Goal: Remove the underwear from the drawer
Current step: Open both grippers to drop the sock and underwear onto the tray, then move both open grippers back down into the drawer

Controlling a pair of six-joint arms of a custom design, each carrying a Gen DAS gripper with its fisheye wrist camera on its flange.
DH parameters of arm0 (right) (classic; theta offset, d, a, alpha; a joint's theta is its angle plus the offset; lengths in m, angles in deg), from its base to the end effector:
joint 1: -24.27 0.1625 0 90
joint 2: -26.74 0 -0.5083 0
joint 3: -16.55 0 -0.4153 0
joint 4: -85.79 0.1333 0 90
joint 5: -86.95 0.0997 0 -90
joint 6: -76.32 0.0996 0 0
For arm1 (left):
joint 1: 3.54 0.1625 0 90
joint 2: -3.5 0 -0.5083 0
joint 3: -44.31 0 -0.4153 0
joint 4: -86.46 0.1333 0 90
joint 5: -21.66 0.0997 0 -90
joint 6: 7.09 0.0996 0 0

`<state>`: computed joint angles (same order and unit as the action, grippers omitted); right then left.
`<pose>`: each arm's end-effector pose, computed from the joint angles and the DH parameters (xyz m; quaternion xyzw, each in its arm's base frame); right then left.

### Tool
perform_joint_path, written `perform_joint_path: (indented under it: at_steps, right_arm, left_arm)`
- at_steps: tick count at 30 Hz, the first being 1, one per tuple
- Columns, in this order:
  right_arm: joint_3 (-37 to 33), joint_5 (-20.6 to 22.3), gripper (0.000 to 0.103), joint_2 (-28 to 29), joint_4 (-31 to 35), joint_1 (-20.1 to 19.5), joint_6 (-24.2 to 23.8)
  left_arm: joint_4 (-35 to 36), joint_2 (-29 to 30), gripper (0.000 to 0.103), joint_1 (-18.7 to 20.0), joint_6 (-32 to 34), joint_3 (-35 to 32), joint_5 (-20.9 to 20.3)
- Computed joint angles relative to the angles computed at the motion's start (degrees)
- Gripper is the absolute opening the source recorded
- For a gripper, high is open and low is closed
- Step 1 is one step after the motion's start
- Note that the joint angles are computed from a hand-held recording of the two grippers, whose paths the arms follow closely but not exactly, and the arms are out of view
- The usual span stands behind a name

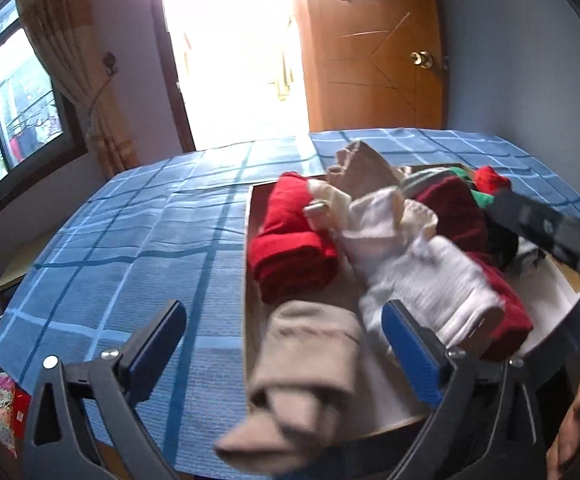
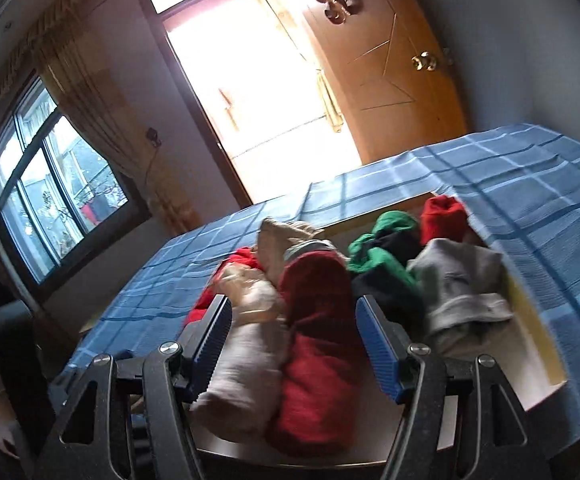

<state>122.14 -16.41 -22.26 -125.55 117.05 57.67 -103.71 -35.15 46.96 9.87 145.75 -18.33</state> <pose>0.1437 -0.6862 0.2483 0.0948 -0.8358 0.5132 0.1707 -0.2867 -0.6773 0.1203 0.2867 0.8204 -0.3631 0.3359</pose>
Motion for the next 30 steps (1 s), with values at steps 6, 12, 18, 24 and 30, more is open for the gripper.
perform_joint_path:
  at_steps: [6, 12, 18, 24, 30]
  right_arm:
    - [1.49, -2.59, 0.067, -0.85, -0.71, -0.2, -2.14]
    - [4.11, -3.17, 0.067, -1.83, -5.5, -0.99, -3.39]
    - [9.08, -0.79, 0.067, -4.57, -11.93, -1.82, -3.78]
    - [14.29, 1.03, 0.067, -7.4, -18.95, -2.76, -3.87]
    - [19.98, 1.68, 0.067, -10.0, -21.99, -4.88, -3.63]
  left_arm:
    - [-2.05, 0.21, 0.1, -0.93, 0.33, 0.85, -0.82]
    - [-3.23, 3.43, 0.101, -1.15, 3.74, -2.18, 2.37]
    - [0.32, 4.32, 0.103, -0.3, 1.48, -4.66, 4.61]
    - [2.54, 0.29, 0.102, -0.71, -2.8, 0.34, 3.77]
    - [1.04, -6.14, 0.102, -1.55, -7.25, 10.31, 0.19]
